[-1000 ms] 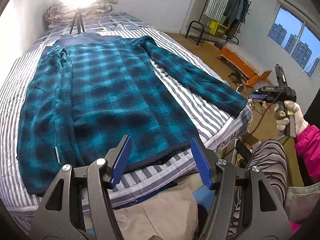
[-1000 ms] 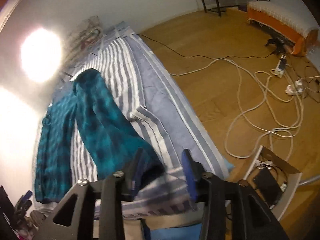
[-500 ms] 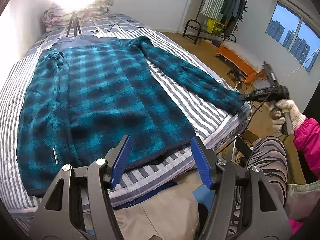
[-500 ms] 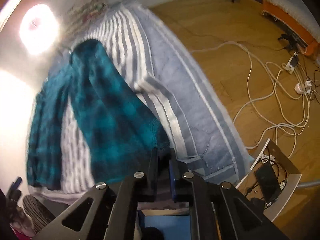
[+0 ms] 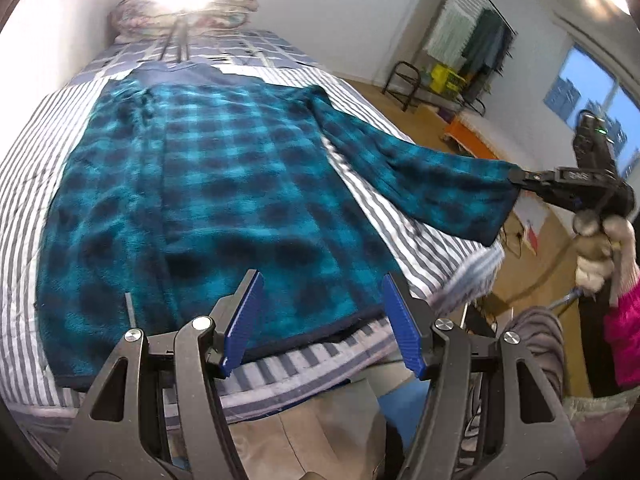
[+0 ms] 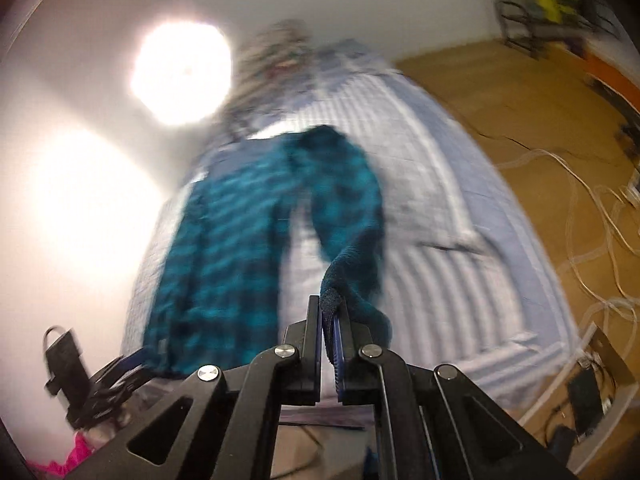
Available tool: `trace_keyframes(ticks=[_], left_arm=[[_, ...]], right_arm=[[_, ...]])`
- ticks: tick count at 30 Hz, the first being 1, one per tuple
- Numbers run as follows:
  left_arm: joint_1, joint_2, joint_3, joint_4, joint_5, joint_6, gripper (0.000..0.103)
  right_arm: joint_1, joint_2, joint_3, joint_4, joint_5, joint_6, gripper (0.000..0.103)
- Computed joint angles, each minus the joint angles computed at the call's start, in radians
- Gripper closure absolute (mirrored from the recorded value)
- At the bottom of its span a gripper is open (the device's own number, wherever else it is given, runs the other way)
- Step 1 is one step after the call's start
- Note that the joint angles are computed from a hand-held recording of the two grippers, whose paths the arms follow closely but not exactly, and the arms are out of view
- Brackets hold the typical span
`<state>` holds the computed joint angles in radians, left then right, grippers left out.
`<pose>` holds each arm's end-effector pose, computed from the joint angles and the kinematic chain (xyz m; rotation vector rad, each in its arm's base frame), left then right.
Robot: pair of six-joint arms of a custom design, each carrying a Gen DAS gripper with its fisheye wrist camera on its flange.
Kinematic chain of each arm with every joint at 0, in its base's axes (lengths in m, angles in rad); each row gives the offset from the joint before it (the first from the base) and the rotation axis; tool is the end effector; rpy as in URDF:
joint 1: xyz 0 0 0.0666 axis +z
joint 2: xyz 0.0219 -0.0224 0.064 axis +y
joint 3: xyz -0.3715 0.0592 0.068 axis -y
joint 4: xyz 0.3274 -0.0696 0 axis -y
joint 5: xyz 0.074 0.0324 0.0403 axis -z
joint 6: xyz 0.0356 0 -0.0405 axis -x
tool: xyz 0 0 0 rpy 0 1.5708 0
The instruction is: Fold large clothes
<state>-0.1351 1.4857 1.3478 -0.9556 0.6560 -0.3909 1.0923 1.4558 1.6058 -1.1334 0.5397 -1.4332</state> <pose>0.4223 -0.0797 0.3707 0.8461 2.3501 -0.7629 0.2138 0.3716 0.4692 0.6089 2.3463 0.4936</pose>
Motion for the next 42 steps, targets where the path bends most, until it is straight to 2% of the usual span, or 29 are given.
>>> trace_keyframes(ticks=[3,5,9,13,15,19,21,23,25,26,28,36,39,40,41,42], left_arm=[[0.039,0.033,0.037,-0.013,0.036,0.038,0.04],[0.067,0.058,0.062,-0.026,0.071,0.069,0.04],[0.103,0.099,0.096,-0.035,0.111,0.127,0.04],[0.13,0.161,0.14,-0.084,0.174,0.177,0.04],[0.135,0.192,0.161,-0.113,0.196,0.195,0.04],[0.124,0.232,0.185,-0.165,0.197,0.189,0.04],[0.112,0.254,0.2,-0.191,0.195,0.181,0.04],[0.1,0.268,0.209,-0.209,0.197,0.17,0.04],[0.084,0.28,0.217,-0.225,0.196,0.161,0.04],[0.073,0.285,0.221,-0.228,0.186,0.159,0.04],[0.055,0.289,0.214,-0.215,0.167,0.166,0.04],[-0.004,0.366,0.253,-0.285,0.128,0.191,0.04],[-0.011,0.377,0.242,-0.283,0.15,0.201,0.041],[-0.012,0.375,0.234,-0.276,0.17,0.208,0.059],[-0.014,0.38,0.236,-0.294,0.191,0.198,0.086],[-0.018,0.381,0.237,-0.308,0.199,0.187,0.09]], right_arm=[[-0.007,0.094,0.133,0.048,-0.016,0.115,0.101],[-0.012,0.173,0.248,0.051,-0.039,0.197,0.101],[-0.028,0.372,0.518,-0.022,-0.151,0.376,0.101],[-0.047,0.552,0.713,-0.103,-0.276,0.447,0.101],[-0.054,0.62,0.763,-0.125,-0.334,0.476,0.101],[-0.066,0.645,0.702,-0.061,-0.435,0.476,0.098],[-0.073,0.63,0.642,-0.011,-0.474,0.486,0.091],[-0.074,0.597,0.582,0.044,-0.508,0.472,0.078],[-0.074,0.531,0.496,0.111,-0.497,0.477,0.067],[-0.076,0.506,0.471,0.119,-0.484,0.486,0.066],[-0.086,0.474,0.458,0.091,-0.455,0.494,0.066],[-0.179,0.396,0.427,-0.012,-0.341,0.484,0.065],[-0.226,0.397,0.448,-0.035,-0.325,0.496,0.063],[-0.24,0.408,0.468,-0.047,-0.321,0.5,0.057],[-0.255,0.419,0.489,-0.06,-0.316,0.507,0.054],[-0.266,0.438,0.52,-0.08,-0.309,0.51,0.053]])
